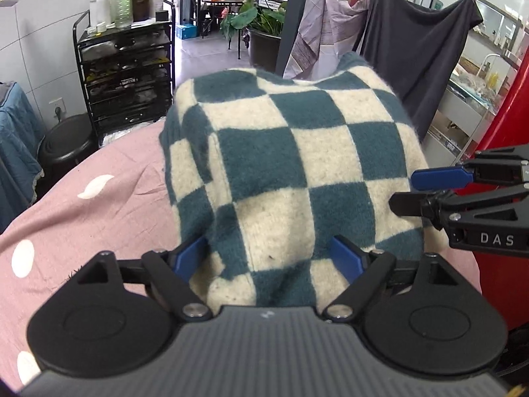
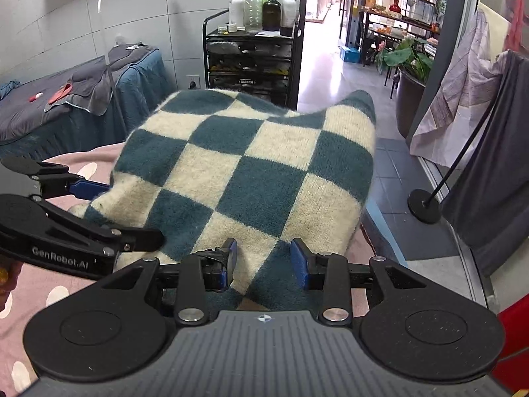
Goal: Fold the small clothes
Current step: 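Lower the folded sweater onto the bed and open both grippers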
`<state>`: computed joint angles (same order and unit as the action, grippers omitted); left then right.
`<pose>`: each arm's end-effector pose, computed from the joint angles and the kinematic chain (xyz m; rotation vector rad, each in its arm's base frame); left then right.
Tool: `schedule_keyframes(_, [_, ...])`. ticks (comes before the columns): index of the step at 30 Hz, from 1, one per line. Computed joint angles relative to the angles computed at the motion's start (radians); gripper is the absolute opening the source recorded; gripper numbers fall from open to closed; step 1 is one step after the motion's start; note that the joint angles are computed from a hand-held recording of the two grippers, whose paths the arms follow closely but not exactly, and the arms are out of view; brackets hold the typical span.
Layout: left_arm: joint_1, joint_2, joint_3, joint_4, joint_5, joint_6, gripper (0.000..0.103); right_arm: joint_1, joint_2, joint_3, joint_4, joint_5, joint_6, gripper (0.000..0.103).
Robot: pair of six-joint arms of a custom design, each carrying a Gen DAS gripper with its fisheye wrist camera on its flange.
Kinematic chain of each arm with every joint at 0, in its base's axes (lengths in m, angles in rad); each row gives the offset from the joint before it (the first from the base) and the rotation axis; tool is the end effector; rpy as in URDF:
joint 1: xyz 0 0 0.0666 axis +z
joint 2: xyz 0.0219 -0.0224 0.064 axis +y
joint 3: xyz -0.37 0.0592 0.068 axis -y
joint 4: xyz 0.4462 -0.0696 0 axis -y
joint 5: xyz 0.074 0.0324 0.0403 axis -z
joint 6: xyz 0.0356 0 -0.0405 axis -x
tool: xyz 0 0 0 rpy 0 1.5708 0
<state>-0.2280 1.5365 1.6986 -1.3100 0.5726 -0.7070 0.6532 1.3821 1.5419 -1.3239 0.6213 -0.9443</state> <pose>0.5410 -0.1458 0.4799 1.2875 2.1944 -0.5969 0.4102 0.2873 0.4832 0.5089 2.3683 -0.1842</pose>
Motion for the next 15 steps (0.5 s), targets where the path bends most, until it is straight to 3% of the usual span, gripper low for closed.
schedule_keyframes(6, [-0.004, 0.001, 0.016, -0.038, -0.018, -0.016, 0.102, -0.003, 0.022, 0.032, -0.035, -0.009, -0.010, 0.070])
schedule_keyframes(10, [-0.002, -0.013, 0.036, -0.055, -0.055, -0.026, 0.103, 0.000, 0.049, 0.086, -0.093, -0.014, -0.030, 0.075])
schedule_keyframes(14, [0.018, -0.047, 0.052, -0.029, -0.058, -0.039, 0.103, 0.005, 0.067, 0.149, -0.148, 0.021, -0.044, 0.101])
schedule_keyframes(15, [0.023, -0.055, 0.055, -0.021, -0.056, -0.046, 0.103, 0.005, 0.070, 0.165, -0.161, 0.031, -0.047, 0.103])
